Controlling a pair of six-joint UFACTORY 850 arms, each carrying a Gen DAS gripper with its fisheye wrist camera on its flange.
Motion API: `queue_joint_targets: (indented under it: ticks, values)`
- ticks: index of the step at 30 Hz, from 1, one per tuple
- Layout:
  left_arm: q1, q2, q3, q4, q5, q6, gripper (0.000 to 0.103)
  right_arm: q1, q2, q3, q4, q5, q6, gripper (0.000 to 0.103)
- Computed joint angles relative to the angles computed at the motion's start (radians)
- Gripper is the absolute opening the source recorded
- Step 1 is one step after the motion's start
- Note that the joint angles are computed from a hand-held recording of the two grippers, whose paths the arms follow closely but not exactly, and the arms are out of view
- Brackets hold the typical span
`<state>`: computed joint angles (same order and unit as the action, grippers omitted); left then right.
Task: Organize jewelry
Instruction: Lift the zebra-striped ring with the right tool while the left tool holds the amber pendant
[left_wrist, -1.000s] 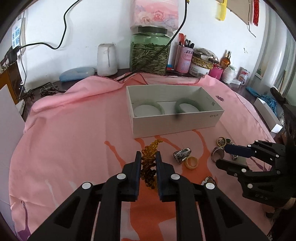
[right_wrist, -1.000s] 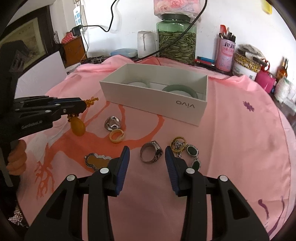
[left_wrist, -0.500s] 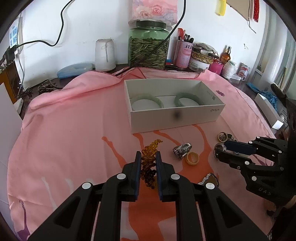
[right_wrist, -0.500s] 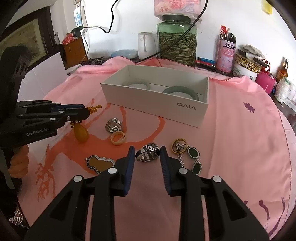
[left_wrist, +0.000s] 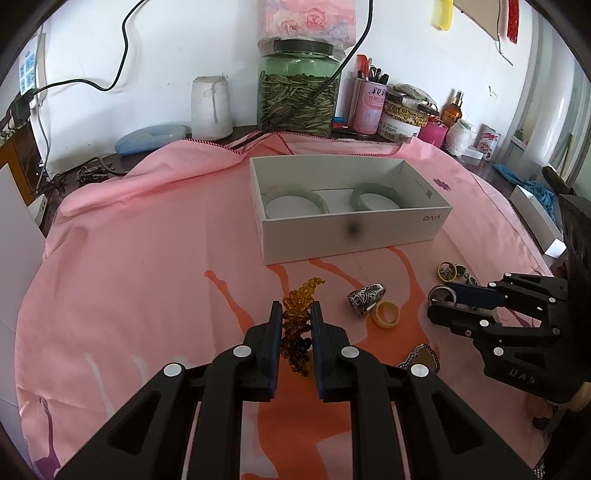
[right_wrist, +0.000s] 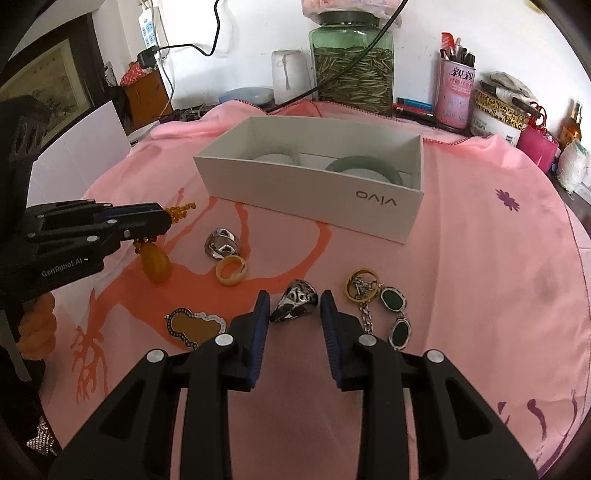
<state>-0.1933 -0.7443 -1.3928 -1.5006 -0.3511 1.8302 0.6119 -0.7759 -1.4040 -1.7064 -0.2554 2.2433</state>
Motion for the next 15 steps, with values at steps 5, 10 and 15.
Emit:
queue_joint_targets:
  ticks: [5, 10, 15]
  values:
    - [0.0, 0.0, 0.002, -0.019, 0.001, 0.014, 0.015, 0.001, 0.024, 0.042, -0.204, -0.032, 0.23, 0.008]
    - [0.003, 0.006, 0.01, -0.065, -0.002, 0.057, 0.015, 0.007, 0.028, 0.047, -0.195, -0.053, 0.221, 0.008]
    - [0.007, 0.006, 0.007, -0.055, -0.004, 0.04, 0.015, 0.007, 0.049, 0.075, -0.277, -0.08, 0.319, 0.007]
